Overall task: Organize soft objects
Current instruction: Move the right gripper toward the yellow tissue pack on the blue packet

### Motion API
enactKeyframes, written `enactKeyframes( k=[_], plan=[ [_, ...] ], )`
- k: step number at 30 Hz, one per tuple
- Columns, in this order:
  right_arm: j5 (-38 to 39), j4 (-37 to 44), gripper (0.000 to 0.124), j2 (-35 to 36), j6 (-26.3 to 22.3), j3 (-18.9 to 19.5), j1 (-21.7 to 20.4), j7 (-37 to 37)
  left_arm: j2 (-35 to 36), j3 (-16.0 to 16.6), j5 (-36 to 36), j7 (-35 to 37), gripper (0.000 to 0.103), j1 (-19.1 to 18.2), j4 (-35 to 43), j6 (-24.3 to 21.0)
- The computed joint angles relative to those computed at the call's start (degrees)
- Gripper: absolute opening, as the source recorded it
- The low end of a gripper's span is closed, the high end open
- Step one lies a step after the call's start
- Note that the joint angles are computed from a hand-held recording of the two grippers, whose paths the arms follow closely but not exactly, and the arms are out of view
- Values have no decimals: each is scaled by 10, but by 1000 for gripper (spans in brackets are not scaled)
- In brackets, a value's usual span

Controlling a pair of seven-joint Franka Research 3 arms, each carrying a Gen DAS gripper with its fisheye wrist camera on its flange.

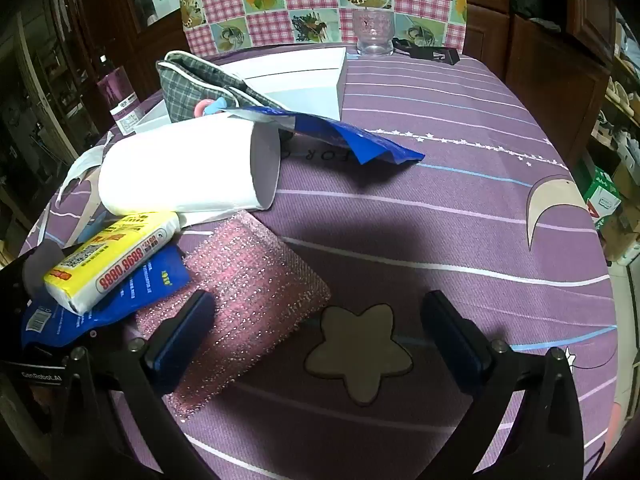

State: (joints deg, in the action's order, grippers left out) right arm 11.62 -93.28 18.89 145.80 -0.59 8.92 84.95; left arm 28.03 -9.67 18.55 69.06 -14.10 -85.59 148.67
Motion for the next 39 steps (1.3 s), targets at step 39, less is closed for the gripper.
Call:
enactKeyframes(
  k=[39],
  plan=[
    [214,-90,91,-70,153,61,-31,-223,-64,18,8,-63,103,3,-113,176]
  ],
)
